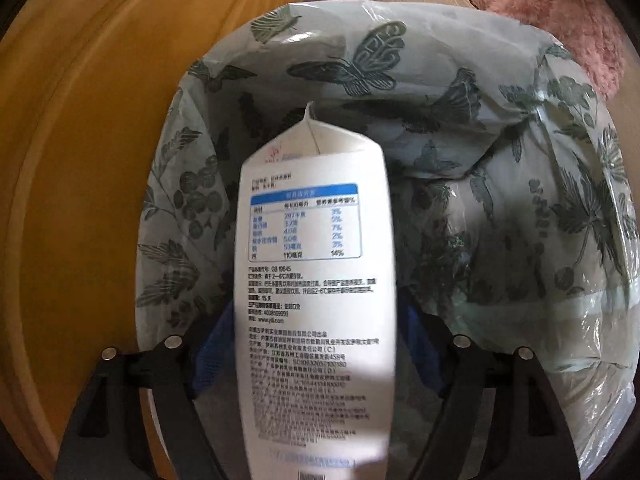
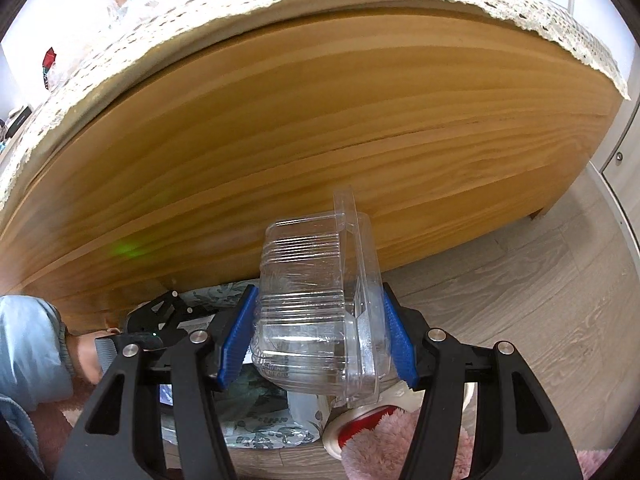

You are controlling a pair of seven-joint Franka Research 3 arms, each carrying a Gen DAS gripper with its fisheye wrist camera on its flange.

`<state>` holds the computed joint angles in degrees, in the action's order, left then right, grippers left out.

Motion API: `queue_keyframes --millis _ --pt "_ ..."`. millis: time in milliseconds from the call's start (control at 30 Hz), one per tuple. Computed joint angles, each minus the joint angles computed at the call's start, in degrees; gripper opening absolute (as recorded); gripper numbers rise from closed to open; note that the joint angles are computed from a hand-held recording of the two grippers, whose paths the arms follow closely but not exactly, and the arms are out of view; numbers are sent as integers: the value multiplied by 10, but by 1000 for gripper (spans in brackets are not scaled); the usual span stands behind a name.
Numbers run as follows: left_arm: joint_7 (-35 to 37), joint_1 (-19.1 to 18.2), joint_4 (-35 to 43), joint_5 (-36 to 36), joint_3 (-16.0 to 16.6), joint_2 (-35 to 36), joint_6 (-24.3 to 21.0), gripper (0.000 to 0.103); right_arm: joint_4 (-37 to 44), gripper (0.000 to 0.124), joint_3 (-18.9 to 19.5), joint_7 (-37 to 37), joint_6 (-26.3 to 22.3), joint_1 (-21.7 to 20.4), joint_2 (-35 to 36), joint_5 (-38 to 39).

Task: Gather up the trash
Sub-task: 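Lower the milk carton into the bin and open the left tool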

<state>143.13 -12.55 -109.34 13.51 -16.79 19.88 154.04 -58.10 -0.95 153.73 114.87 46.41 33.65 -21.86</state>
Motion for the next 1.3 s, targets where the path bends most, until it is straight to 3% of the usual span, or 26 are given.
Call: queue_keyframes --millis 100,200,400,433,533,700,933,1033,1300 --pt "5 7 -11 -11 -7 -7 24 76 0 58 -1 0 3 2 1 -4" --pt "5 8 -6 -22 -10 -12 7 77 -15 58 -2 4 13 4 -7 -9" --pt "-13 -2 37 -39 3 -22 -156 73 -49 58 2 13 36 1 -29 -19" --pt "-16 -3 45 -42 6 -21 -183 60 -55 58 3 13 39 1 -33 -21" --pt "-17 -7 81 -46 11 -7 -286 40 -59 58 6 15 44 1 -38 -26" --pt "-98 -42 64 64 40 17 -266 28 -79 58 10 16 55 0 -49 -32" --pt "-159 -35 106 53 37 48 -279 28 -71 58 18 -1 56 -5 -42 -24" --pt "-173 -29 104 61 42 48 -262 28 -70 58 17 -14 60 -6 -40 -20" --pt "-161 5 120 -24 25 24 -299 31 -82 58 19 -36 78 -9 -47 -12"
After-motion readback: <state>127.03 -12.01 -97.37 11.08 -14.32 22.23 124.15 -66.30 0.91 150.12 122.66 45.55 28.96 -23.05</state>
